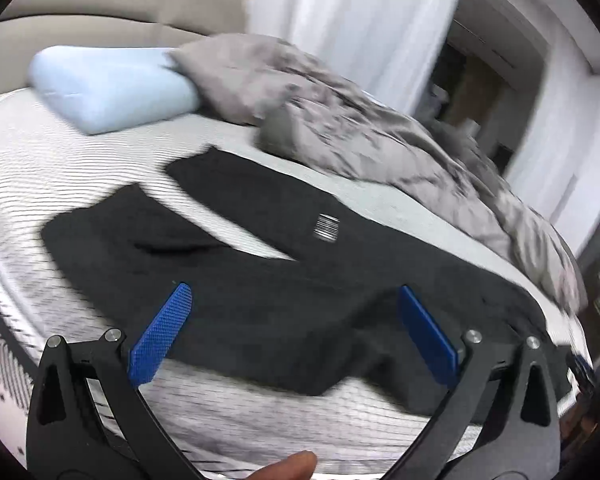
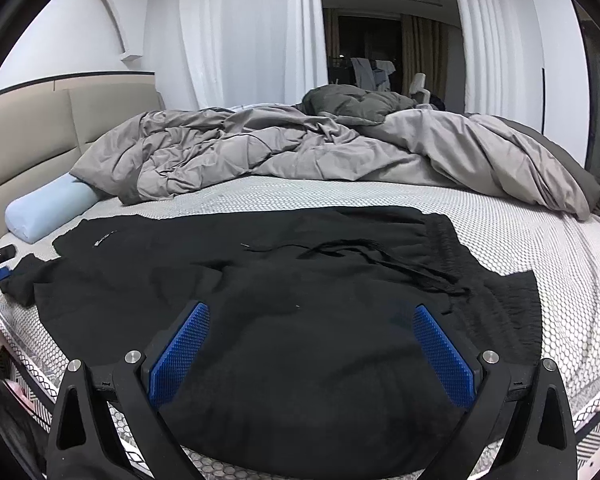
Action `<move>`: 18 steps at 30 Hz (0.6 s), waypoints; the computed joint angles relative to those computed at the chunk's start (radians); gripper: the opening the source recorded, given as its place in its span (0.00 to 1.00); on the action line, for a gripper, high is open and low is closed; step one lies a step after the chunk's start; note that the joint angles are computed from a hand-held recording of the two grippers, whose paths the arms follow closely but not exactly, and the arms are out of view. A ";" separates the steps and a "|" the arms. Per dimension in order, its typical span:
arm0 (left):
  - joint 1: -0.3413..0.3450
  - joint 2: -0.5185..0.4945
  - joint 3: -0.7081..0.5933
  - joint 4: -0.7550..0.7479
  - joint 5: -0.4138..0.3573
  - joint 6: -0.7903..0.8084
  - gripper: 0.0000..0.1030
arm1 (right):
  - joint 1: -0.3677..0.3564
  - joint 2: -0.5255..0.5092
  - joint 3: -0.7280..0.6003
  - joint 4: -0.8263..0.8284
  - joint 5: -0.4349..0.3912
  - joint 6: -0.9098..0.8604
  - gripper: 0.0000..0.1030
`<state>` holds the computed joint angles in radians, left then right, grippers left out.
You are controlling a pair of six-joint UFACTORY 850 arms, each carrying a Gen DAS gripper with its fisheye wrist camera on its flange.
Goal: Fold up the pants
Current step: 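Roll the left gripper and close it on a black pants leg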
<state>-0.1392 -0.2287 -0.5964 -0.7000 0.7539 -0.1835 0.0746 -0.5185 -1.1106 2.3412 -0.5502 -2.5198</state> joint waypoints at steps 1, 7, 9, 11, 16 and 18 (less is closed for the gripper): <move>0.022 0.010 0.020 0.009 0.004 -0.022 0.99 | -0.002 0.000 0.000 -0.003 0.001 0.005 1.00; 0.194 0.030 0.123 0.313 0.008 -0.364 0.99 | -0.007 0.000 0.003 0.019 0.001 -0.009 1.00; 0.257 0.017 0.138 0.436 0.019 -0.492 0.99 | -0.006 -0.001 0.004 0.029 0.007 -0.022 1.00; 0.306 -0.007 0.143 0.536 0.034 -0.607 0.99 | -0.005 -0.002 0.002 0.016 0.011 -0.007 1.00; 0.392 -0.094 0.055 0.640 -0.036 -0.725 0.83 | 0.005 -0.007 -0.006 0.009 0.030 -0.010 1.00; 0.382 -0.103 0.016 0.564 -0.084 -0.634 0.67 | 0.003 -0.009 -0.009 0.005 0.029 -0.005 1.00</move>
